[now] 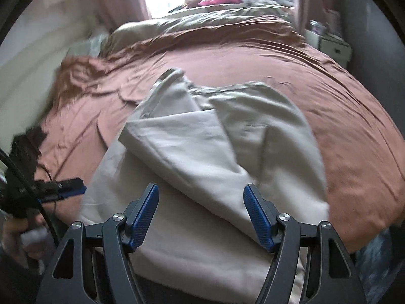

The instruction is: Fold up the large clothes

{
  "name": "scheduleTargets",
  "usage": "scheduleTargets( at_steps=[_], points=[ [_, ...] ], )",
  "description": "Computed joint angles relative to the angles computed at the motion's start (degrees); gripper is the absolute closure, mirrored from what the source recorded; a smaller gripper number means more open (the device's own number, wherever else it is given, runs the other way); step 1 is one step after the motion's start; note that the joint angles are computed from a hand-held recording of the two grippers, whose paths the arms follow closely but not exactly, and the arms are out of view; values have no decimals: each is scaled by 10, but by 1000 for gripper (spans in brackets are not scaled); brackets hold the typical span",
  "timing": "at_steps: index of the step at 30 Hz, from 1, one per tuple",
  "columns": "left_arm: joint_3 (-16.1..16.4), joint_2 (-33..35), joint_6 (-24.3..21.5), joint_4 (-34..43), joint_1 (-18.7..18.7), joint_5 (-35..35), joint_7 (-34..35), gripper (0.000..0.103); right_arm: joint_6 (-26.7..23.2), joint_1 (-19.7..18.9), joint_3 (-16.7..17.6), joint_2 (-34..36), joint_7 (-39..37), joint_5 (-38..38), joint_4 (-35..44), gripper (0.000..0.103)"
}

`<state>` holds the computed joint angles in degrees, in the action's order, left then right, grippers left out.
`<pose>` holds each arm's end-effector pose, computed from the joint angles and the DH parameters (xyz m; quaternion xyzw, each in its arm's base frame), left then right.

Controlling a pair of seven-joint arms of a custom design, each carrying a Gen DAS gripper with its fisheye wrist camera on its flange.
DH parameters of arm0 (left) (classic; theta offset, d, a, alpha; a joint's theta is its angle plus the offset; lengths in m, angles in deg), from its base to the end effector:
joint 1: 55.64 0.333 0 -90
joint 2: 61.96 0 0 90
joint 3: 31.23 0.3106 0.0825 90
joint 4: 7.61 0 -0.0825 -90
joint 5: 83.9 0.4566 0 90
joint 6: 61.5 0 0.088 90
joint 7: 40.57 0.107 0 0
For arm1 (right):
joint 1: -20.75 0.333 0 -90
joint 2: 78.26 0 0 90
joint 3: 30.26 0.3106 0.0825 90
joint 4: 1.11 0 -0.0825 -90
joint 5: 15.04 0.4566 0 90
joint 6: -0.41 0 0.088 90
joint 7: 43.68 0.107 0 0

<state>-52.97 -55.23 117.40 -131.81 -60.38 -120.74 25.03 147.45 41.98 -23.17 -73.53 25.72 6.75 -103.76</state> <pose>0.6010 -0.2378 0.3788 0.8106 -0.4155 0.4124 0.0163 0.6235 0.3266 0.5512 -0.8234 0.4325 -0.1021 0.3528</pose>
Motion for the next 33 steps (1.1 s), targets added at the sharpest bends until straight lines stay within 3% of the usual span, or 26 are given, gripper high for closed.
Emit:
scheduleTargets(
  at_steps=[5,9,10,11,13,16,21,29,33],
  points=[
    [-32,6,-2,5,32,-94,88,43,-20,25,1,61,32,-94,69,35],
    [-30,8,-9,8,34,-141,135,43,-28,56,-11,111,68,-190,122,35],
    [-29,8,-11,10,34,-155,148,42,-21,61,-13,119,74,-202,130,41],
    [-26,7,-13,10,32,-165,156,42,-17,62,-13,128,77,-204,139,58],
    [-17,3,-18,9,25,-182,170,43,-25,60,-11,142,76,-195,160,81],
    [7,2,-25,11,7,-165,155,43,-16,55,-11,153,78,-181,178,93],
    [27,13,-38,28,-5,-117,121,43,9,26,-8,150,77,-120,181,95],
    [24,35,-47,54,4,-65,76,43,4,-13,-23,170,116,-62,211,97],
    [19,42,-51,62,12,-37,54,42,-51,-31,-28,205,167,-49,260,96]
  ],
)
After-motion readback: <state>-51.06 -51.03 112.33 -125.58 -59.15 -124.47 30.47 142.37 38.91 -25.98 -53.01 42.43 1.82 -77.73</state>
